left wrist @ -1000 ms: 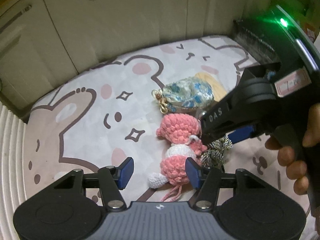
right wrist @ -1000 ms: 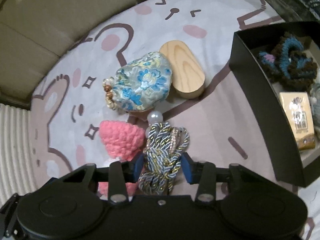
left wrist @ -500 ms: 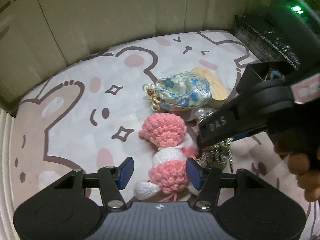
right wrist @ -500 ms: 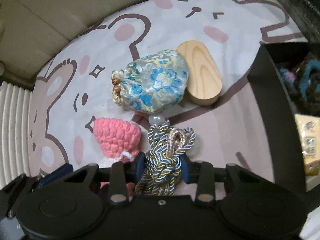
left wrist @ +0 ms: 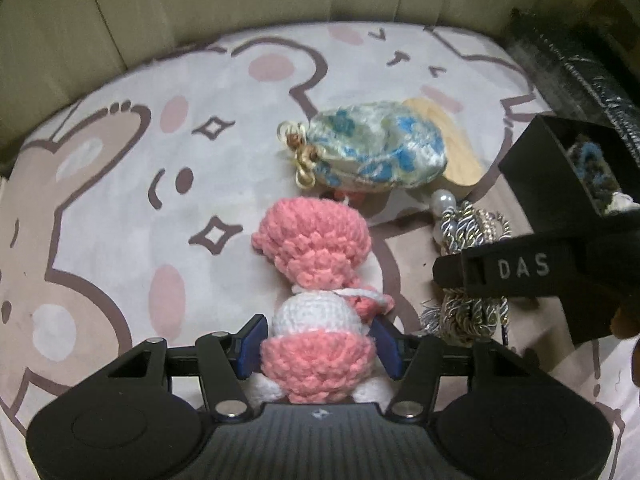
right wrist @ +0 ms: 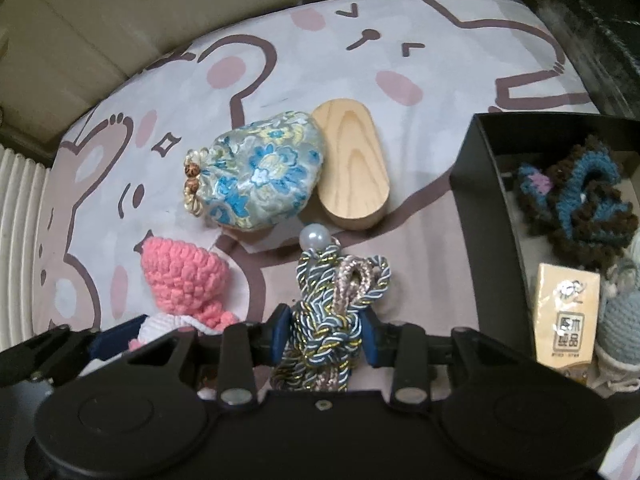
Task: Organize objects
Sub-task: 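Grasp the pink crochet doll with the left tool while the right tool grasps the braided cord knot, then lift the pink doll and braided cord and carry them over the black box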
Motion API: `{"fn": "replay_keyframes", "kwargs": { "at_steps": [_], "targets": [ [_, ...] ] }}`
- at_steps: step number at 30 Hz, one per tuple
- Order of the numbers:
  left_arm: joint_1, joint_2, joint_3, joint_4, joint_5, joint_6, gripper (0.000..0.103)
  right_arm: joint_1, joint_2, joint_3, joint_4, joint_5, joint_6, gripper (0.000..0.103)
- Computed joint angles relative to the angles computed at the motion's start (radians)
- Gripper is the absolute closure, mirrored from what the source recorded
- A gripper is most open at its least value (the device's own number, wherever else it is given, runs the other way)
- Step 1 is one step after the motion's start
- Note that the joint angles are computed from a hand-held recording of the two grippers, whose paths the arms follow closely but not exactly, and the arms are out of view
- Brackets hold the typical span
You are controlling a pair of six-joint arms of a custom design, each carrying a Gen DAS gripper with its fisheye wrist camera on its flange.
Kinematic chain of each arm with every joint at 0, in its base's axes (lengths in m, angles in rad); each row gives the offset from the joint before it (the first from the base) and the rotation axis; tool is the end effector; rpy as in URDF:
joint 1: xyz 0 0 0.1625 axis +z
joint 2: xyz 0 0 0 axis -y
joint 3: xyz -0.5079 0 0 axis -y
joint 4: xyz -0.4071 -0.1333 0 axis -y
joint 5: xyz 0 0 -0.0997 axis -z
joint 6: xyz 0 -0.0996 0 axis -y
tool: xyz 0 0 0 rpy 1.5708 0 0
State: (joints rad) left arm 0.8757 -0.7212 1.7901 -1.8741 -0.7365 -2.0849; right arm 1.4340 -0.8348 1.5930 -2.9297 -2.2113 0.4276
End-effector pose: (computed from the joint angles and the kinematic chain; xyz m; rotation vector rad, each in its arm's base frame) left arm -0.2270 -0.5956 0.0236 -1.0779 1.8900 -0.7787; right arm -0.0311 -0.7669 0.2495 -0.9277 -2.2922 0.8720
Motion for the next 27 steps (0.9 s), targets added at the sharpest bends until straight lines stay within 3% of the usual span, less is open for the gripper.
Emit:
{"fn": "replay_keyframes", "kwargs": {
  "at_steps": [3, 8, 15, 27],
  "targets": [
    [-0.002, -0.019, 0.043, -0.082, 0.005, 0.065, 0.048, -0.002, 0.005, -0.002, -0.007, 0.008, -0.022, 0.066],
    [-0.02, -0.036, 0.06, -0.084, 0.032, 0.021, 0.049, 0.0, 0.002, 0.004, -0.03, 0.015, -0.043, 0.067],
    [-0.062, -0.053, 0.033, 0.072, 0.079, -0.134, 0.05, 0.037, -0.005, 0.022, -0.119, -0.053, -0.125, 0.067],
    [-0.139, -0.056, -0.03, 0.321, 0.137, -0.36, 0.051, 0.089, -0.043, 0.092, -0.357, -0.067, -0.227, 0.067]
  ]
}}
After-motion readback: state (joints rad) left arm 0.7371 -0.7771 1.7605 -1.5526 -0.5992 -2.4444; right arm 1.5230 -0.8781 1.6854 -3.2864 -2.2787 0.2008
